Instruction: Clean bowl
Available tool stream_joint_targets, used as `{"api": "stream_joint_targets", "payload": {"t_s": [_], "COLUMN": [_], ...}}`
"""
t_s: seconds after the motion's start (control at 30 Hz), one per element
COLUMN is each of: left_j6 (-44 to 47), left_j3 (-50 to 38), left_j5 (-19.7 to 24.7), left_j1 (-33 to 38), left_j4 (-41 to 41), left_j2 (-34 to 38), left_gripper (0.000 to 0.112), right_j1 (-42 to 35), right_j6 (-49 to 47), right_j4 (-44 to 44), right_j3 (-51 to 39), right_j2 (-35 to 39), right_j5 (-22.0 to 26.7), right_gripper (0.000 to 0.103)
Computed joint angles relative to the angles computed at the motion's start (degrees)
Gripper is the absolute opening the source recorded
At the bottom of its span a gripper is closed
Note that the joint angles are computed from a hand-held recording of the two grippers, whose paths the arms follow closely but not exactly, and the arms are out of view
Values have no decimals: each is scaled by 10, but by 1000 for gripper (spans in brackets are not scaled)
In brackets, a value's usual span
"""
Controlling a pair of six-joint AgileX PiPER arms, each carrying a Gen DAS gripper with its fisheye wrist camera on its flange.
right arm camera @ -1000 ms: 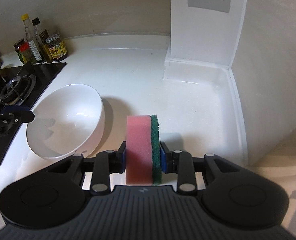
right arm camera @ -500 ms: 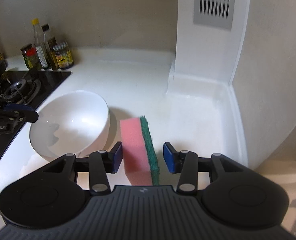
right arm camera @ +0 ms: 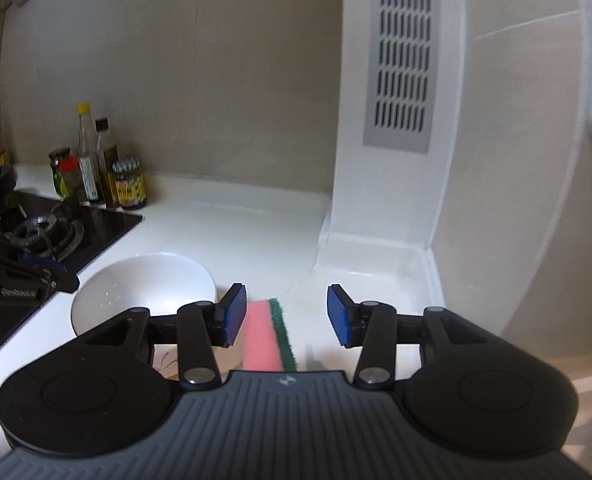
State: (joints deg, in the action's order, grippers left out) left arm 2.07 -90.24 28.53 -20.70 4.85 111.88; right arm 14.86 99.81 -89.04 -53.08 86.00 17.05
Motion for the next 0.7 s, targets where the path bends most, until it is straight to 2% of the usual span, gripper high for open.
{"api": "stream_joint_targets", "payload": {"t_s": [0.07,0.13,0.2,0.3,0.37,0.43,0.5,0.53,0.67,0.7], "left_j6": [45,109,129,131,81,78,139,169,252,249], "left_j3": [21,50,69,109,166,210,238,260,322,332], "left_j5": [-22,-49,-63,-78,-119,-141,-142,-142,-136,-137], "left_j1": [8,17,20,24,22,28,40,46,60,59], "left_j4": [-50,-113,-137,-152,-97,-98,-164,-193,-279,-279], "left_j2": [-15,-35,-49,-80,-119,-150,-174,-192,-251,-261], "left_gripper": [23,25,25,25,25,26,38,40,40,40], "right_j1": [12,27,43,101,151,197,253,277,378,400], "right_j6": [16,-11,-22,-37,-44,-49,-39,-33,-12,-9], "right_j4": [-6,31,54,93,118,133,141,143,178,184], "right_j3": [17,30,41,56,61,64,70,73,78,79], "right_j2": [-21,-45,-63,-90,-106,-116,-127,-132,-142,-145], "right_j5": [21,35,52,123,175,223,278,301,389,408], "right_gripper": [40,40,40,40,40,40,40,40,40,40]}}
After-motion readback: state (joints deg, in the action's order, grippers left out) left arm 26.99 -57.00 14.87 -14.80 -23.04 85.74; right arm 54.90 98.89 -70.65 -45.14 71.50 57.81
